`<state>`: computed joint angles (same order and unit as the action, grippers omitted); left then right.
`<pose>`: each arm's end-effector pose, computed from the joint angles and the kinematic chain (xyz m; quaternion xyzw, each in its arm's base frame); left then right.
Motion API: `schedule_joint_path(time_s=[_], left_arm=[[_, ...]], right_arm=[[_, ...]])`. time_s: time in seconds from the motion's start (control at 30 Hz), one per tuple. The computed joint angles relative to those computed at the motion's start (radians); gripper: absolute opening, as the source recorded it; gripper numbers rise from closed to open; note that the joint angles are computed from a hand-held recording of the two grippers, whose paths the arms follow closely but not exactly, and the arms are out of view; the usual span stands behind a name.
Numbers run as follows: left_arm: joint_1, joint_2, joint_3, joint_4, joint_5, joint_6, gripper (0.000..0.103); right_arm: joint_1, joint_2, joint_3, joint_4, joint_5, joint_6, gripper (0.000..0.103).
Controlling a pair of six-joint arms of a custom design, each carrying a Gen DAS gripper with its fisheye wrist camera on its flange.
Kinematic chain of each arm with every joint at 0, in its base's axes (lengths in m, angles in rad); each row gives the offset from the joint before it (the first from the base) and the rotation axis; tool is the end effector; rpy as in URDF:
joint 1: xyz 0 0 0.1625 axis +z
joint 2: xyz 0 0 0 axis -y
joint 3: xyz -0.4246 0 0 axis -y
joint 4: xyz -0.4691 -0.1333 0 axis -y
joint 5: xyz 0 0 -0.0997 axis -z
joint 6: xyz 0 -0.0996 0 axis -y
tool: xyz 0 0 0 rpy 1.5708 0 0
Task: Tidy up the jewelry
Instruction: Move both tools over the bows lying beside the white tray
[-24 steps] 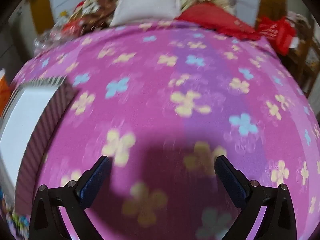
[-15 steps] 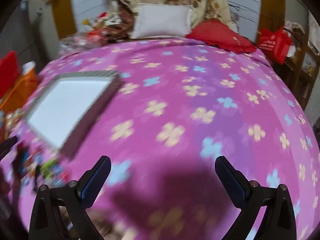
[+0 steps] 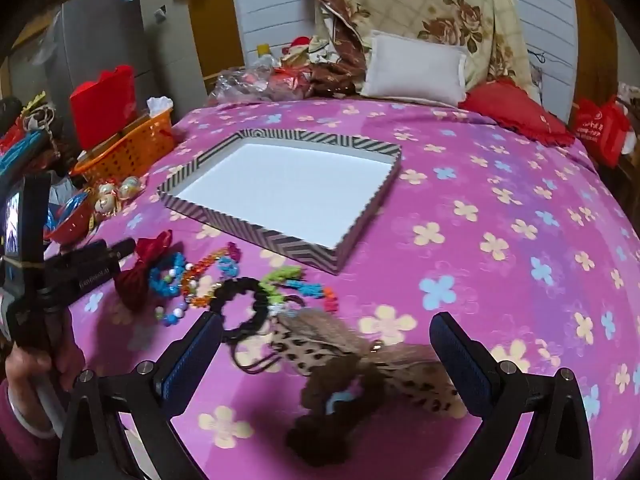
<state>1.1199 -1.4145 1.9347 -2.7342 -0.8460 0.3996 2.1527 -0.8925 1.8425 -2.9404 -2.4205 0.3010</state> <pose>-0.0810 -0.6248 0.3489 0.2639 0.8543 -0.3041 0.3287 0.4100 -0.5168 0.0921 0.0398 -0.8944 0.3438 0.2834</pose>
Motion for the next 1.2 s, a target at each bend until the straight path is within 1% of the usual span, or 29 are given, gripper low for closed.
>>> schedule_joint_path(time_s=[0.13, 0.47, 0.67, 0.87, 1.07, 1.2], left_arm=[[0.002, -0.022, 0.013, 0.040, -0.004, -0.031, 0.053], [0.010, -0.044, 0.035, 0.060, -0.028, -0.055, 0.053], [0.011, -0.047, 0.040, 0.059, -0.038, -0.048, 0.053], [0.014, -0.049, 0.042, 0.077, -0.050, -0.051, 0.053], [0.016, -0.053, 0.045, 0.083, -0.054, -0.051, 0.053], [0.016, -0.058, 0.051, 0.078, -0.058, -0.051, 0.053]], right_arm=[[0.000, 0.004, -0.005, 0.019, 0.011, 0.041, 0.103], [0.005, 0.005, -0.007, 0.057, -0.032, 0.104, 0.103], [0.004, -0.004, 0.003, 0.072, -0.044, 0.122, 0.103], [0.006, -0.002, 0.006, 0.077, -0.051, 0.120, 0.103], [0.001, -0.010, 0.008, 0.102, -0.038, 0.133, 0.103], [0.003, -0.009, 0.011, 0.106, -0.042, 0.137, 0.103]])
